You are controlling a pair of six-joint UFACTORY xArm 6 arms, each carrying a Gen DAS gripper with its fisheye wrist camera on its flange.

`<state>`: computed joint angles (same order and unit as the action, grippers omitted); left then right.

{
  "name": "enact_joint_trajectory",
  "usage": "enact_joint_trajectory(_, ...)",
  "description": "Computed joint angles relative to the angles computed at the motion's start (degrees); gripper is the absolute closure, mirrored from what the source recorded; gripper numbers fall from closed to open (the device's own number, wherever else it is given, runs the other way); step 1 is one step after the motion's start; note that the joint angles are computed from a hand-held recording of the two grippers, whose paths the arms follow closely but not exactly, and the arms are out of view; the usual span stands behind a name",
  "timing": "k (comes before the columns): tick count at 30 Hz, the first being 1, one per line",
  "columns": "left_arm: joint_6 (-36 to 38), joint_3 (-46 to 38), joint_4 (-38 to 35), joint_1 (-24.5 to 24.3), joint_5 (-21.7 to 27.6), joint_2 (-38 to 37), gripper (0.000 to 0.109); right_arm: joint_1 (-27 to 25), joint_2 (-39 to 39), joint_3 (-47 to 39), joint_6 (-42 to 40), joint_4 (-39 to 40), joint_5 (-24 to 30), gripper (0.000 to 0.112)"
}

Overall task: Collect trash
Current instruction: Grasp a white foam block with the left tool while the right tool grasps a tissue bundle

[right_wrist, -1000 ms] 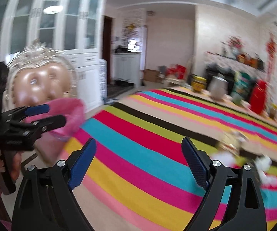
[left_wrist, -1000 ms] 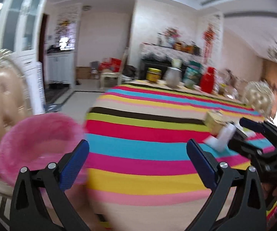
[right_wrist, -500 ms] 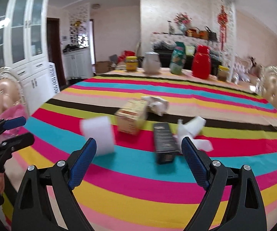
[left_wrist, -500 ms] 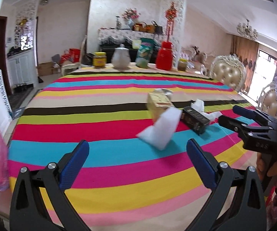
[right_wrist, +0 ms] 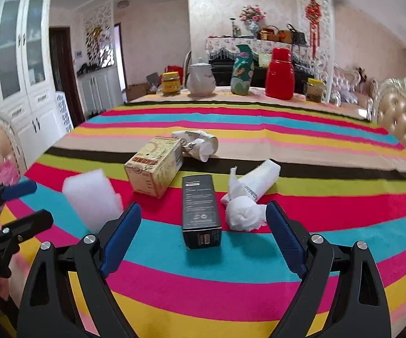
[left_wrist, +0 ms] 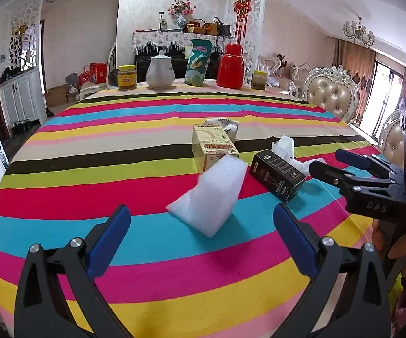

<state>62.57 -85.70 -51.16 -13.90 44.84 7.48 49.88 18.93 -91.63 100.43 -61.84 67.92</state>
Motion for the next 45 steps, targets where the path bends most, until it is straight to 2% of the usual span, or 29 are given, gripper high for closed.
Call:
enact_joint_trajectory(5, -1.49, -2.33, 1.60, -2.29, -1.85, 2.58, 0.010, -0.94, -3.29, 5.83, 5.46, -0.34, -2.63, 0.028)
enact_joint_trajectory(10, -6.70, -8.18, 5.58, -4.30, -0.27, 7.80, 0.014, -1.10, -4.32, 7.48, 6.40, -0.21, -2.82, 0.028)
enact_joint_trajectory(12, -6.52, -9.21, 5.68, -4.68, 0.21, 8.82, 0.029, -1.19, -4.69, 8.02, 7.21, -0.60, -3.39, 0.028)
enact_joint_trajectory(14, -5.81, -9.80, 6.95, -4.97, 1.34, 9.51, 0.052, -1.10, -4.71, 8.03, 7.48, -0.95, -3.60, 0.028)
enact_joint_trajectory(15, -6.08, -9.88, 7.23, -5.02, 1.29, 9.58, 0.053, -1.06, -4.47, 7.70, 7.22, -1.00, -3.54, 0.028)
enact_joint_trajectory(16, -5.29, -10.33, 5.12, -4.35, 2.26, 9.80, 0.058, -1.06, -4.37, 7.55, 7.01, -1.06, -3.54, 0.028)
enact_joint_trajectory(18, -4.63, -11.93, 2.03, -2.98, 5.53, 10.75, 0.060, -0.99, -3.78, 6.83, 6.49, -1.61, -3.62, 0.028)
enact_joint_trajectory(19, -4.84, -11.89, 1.47, -2.69, 5.53, 10.73, 0.060, -0.88, -3.39, 6.29, 6.09, -1.82, -3.42, 0.029)
enact_joint_trajectory(22, -4.56, -11.42, -0.47, -1.84, 4.29, 10.41, 0.061, -0.16, -1.18, 3.08, 2.88, -1.41, -0.99, 0.034)
enact_joint_trajectory(25, -2.22, -9.56, -2.96, -1.71, 0.70, 9.12, 0.061, 0.39, 0.71, 0.30, 0.58, -1.02, 1.46, 0.036)
enact_joint_trajectory(28, -0.81, -8.98, -5.54, -1.23, -1.53, 8.62, 0.061, 0.83, 0.85, -0.13, 2.83, -0.86, 4.55, 0.046)
enact_joint_trajectory(31, -1.12, -10.07, -6.33, -0.56, -0.95, 9.15, 0.061, 0.59, -0.26, 1.18, 7.10, 0.53, 6.57, 0.054)
enact_joint_trajectory(36, 0.28, -10.36, -7.48, -0.21, -0.18, 9.12, 0.061, -1.65, -1.29, 2.63, 8.13, 4.47, 4.42, 0.060)
enact_joint_trajectory(40, 1.32, -9.66, -7.90, -0.19, -0.03, 8.64, 0.060, -3.58, 0.61, 0.08, 4.52, 6.99, 4.27, 0.060)
enact_joint_trajectory(45, 0.75, -10.20, -7.20, 0.08, 1.18, 9.03, 0.060, -6.45, 3.58, -3.45, -0.70, 12.17, 1.60, 0.061)
